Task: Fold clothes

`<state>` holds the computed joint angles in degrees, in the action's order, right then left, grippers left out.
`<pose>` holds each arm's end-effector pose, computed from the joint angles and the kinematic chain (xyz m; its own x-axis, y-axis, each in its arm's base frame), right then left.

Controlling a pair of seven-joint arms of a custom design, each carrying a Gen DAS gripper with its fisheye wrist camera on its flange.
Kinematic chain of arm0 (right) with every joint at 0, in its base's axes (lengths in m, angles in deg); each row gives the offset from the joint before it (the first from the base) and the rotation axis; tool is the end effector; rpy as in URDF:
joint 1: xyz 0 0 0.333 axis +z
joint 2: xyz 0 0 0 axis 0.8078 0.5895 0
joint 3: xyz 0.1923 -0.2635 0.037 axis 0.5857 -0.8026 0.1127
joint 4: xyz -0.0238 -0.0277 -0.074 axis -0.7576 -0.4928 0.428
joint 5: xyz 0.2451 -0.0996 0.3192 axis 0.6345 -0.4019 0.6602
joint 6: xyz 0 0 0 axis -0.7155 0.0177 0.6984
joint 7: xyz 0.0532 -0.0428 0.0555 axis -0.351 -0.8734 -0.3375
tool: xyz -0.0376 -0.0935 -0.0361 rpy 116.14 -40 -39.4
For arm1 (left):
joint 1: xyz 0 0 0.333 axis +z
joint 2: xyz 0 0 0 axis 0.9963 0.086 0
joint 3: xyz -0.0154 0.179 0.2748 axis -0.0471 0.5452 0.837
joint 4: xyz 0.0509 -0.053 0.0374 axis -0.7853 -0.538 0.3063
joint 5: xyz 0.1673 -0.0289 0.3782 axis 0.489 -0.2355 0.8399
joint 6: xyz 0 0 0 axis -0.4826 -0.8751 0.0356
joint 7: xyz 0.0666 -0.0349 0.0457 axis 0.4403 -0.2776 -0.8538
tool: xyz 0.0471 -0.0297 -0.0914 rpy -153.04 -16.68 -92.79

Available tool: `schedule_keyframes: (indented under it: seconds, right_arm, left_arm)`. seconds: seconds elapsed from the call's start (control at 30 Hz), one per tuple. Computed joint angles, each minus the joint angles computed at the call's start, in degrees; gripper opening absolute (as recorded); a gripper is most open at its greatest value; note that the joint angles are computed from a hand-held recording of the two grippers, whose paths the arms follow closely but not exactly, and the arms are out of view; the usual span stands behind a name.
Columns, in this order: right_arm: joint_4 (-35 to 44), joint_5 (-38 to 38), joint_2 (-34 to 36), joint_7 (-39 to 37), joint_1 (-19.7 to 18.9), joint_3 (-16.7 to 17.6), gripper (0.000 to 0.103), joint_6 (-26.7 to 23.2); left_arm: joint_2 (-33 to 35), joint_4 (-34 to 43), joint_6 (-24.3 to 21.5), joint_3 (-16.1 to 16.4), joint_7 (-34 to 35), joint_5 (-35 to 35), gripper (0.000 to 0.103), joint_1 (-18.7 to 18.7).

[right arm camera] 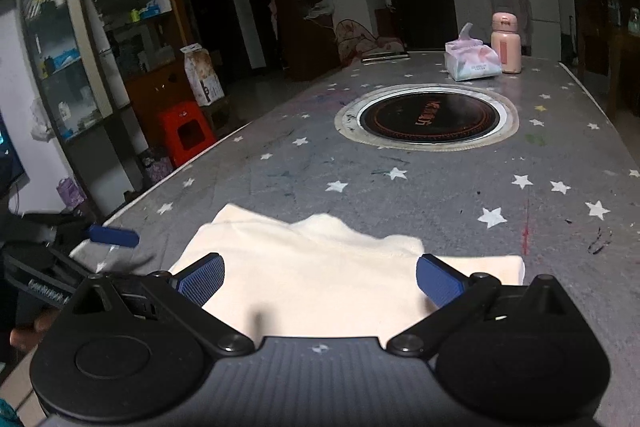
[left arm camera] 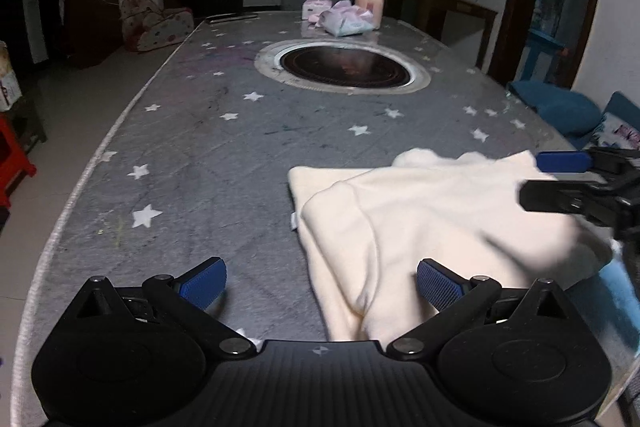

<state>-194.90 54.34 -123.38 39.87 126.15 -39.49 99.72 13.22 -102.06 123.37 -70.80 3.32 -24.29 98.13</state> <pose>0.4525 0.0241 0.3905 0.5101 -0.8349 -0.2068 -0.5741 -0.1514 -0.8047 0.3981 -0.1845 0.3830 -0.1495 -0.9873 0.0540 -0.6930 0.0657 -0.7179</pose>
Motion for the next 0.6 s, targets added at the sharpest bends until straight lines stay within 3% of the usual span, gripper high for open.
schedule_keyframes:
  seconds: [0.03,0.07,0.2,0.3,0.6]
  right_arm:
    - [-0.58,-0.14,-0.18,-0.08,-0.87,0.74,0.103,-0.17]
    - [-1.16,-0.27,-0.37,-0.23,-1.68,1.44,0.103,-0.35]
    - [-3.2,-0.4,0.28,-0.57,-5.1,4.93,0.103,-1.24]
    - [-4.91,-0.36,0.47,-1.51,-7.8,8.0,0.103,-2.25]
    - [-8.95,-0.92,-1.0,-5.42,-10.64,13.83,0.103,-1.67]
  left_arm:
    - [-0.48,0.12,-0.84,-1.02,-0.77,0.44,0.103,1.02]
    - [-0.36,-0.06,-0.82,-0.04,-0.59,-0.11,0.103,0.04]
    - [0.34,-0.63,-1.24,6.46,-0.83,-0.34,0.103,-5.86]
    - [0.65,0.01,-4.68,10.03,-1.34,-0.47,0.103,-9.22]
    - [-0.74,-0.24,-7.64,11.54,-5.18,3.48,0.103,-10.24]
